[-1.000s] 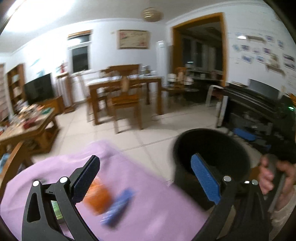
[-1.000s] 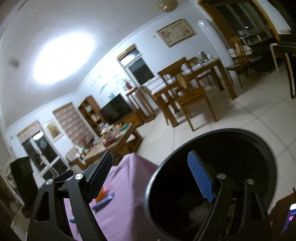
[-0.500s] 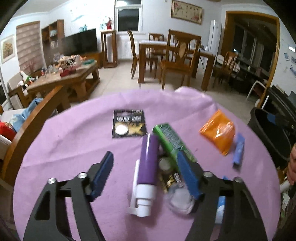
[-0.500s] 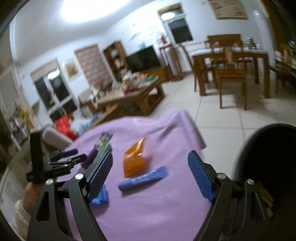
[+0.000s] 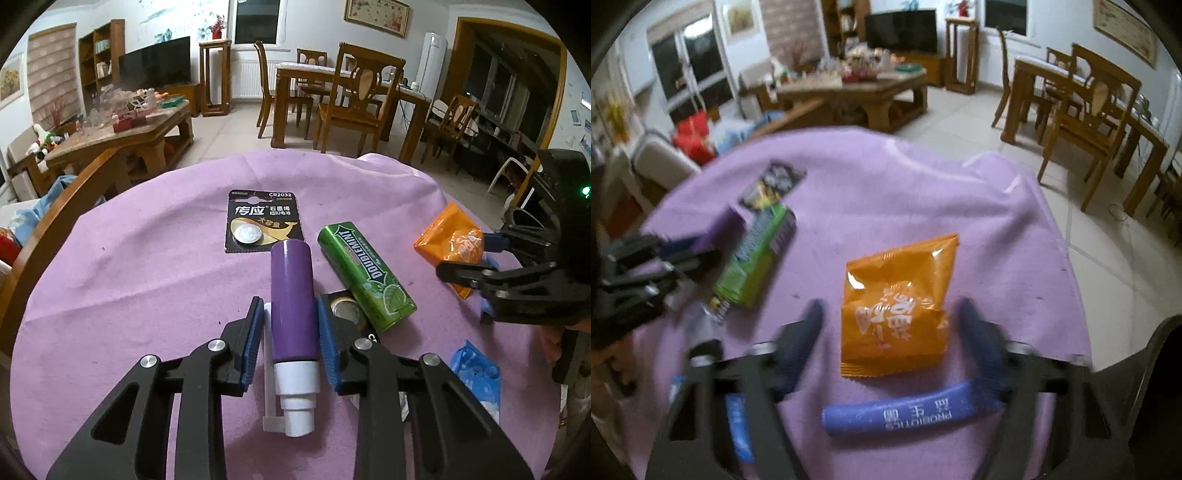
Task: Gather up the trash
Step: 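Grasp the orange snack bag with the right tool while the left tool grasps the purple tube, then carry the orange bag and purple tube over the bin and open both tools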
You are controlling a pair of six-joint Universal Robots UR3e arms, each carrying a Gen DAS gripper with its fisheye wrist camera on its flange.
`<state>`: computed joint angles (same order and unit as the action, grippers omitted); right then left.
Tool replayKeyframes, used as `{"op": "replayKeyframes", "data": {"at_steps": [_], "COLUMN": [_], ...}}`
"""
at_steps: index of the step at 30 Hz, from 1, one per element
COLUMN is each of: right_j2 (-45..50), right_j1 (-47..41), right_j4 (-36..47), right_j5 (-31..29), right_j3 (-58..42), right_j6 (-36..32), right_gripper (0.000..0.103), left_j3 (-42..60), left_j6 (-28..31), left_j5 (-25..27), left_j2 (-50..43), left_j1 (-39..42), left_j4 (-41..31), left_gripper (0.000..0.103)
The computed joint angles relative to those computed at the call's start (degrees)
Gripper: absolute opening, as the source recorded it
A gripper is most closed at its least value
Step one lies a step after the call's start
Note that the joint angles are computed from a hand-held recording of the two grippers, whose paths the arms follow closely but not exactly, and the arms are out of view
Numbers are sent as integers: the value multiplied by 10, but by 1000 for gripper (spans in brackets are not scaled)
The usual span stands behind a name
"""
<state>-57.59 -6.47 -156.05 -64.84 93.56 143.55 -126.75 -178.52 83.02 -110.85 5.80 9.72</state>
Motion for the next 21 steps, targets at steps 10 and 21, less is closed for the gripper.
{"op": "replayKeyframes", "data": {"at_steps": [10, 21], "right_j2": [-62, -200], "right_j1": [-125, -435], "right_j4": [-89, -149], "right_j5": [198, 438], "right_j3": [135, 311], "right_j6": [10, 20], "right_gripper": [43, 44], "left_j3": [-77, 8], "left_j6": [-41, -86], "left_j5": [-31, -15], "left_j2": [38, 56], "left_j1": [24, -76], "left_j4": [145, 121], "left_gripper": [25, 25]}}
